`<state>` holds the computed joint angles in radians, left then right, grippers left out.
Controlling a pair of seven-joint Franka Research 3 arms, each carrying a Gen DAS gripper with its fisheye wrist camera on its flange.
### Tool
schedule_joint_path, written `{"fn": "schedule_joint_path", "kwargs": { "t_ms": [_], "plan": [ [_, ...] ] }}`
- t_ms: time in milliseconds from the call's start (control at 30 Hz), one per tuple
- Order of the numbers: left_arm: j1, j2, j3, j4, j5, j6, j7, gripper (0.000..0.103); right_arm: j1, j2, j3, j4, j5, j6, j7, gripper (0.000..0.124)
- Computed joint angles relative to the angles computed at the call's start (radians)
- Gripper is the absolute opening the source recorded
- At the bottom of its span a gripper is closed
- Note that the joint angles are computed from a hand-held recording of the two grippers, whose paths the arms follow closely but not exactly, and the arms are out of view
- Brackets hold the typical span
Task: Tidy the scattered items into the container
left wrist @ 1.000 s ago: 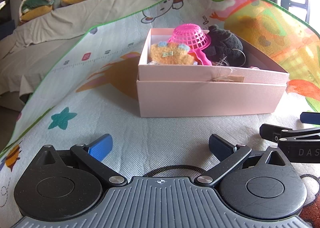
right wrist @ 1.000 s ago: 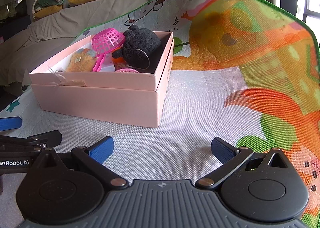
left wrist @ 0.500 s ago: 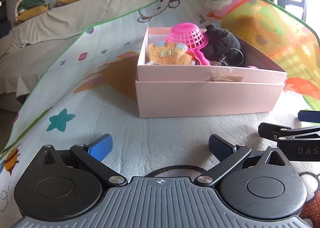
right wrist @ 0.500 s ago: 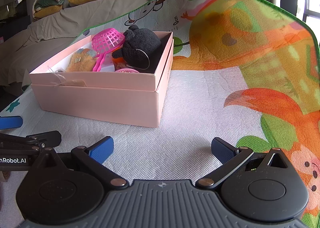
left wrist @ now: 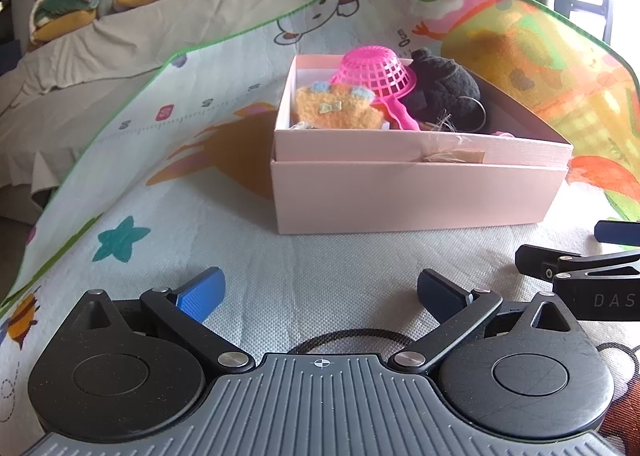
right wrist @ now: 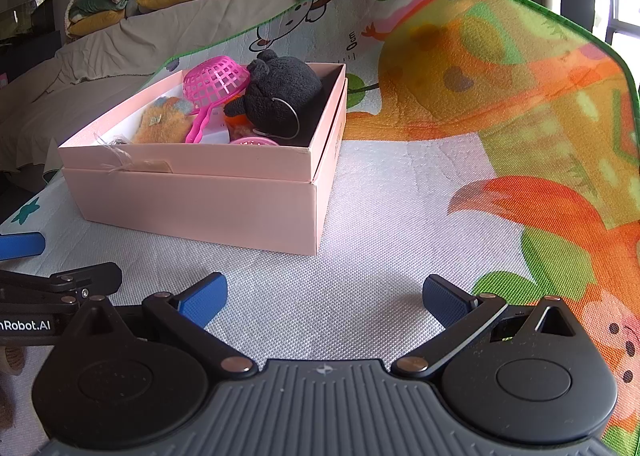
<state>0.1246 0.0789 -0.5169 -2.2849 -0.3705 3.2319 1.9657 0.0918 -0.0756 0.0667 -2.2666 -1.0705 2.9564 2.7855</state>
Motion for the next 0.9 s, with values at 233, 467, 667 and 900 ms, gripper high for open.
{"fn": "schedule_joint_path", "kwargs": {
  "t_ms": [233, 467, 667, 900],
  "plan": [
    [-0.037, -0.003, 0.048, -0.001, 0.063, -0.010, -0.055, 0.103, 0.000, 0.000, 0.000, 0.000, 0.000, 0.000, 0.000, 0.103],
    [-0.075, -0.009, 0.085, 0.008, 0.027, -0.035, -0.019, 0.103, 0.001, 0.001, -0.001, 0.001, -0.002, 0.000, 0.002, 0.103],
    [-0.113, -0.010, 0.119, 0.009, 0.003, -0.035, 0.003, 0.103, 0.001, 0.001, -0.001, 0.001, -0.002, 0.000, 0.002, 0.103],
    [-0.126, -0.009, 0.126, 0.010, -0.019, -0.032, 0.021, 0.103, 0.001, 0.001, -0.002, 0.001, -0.001, 0.000, 0.001, 0.103]
  ]
}}
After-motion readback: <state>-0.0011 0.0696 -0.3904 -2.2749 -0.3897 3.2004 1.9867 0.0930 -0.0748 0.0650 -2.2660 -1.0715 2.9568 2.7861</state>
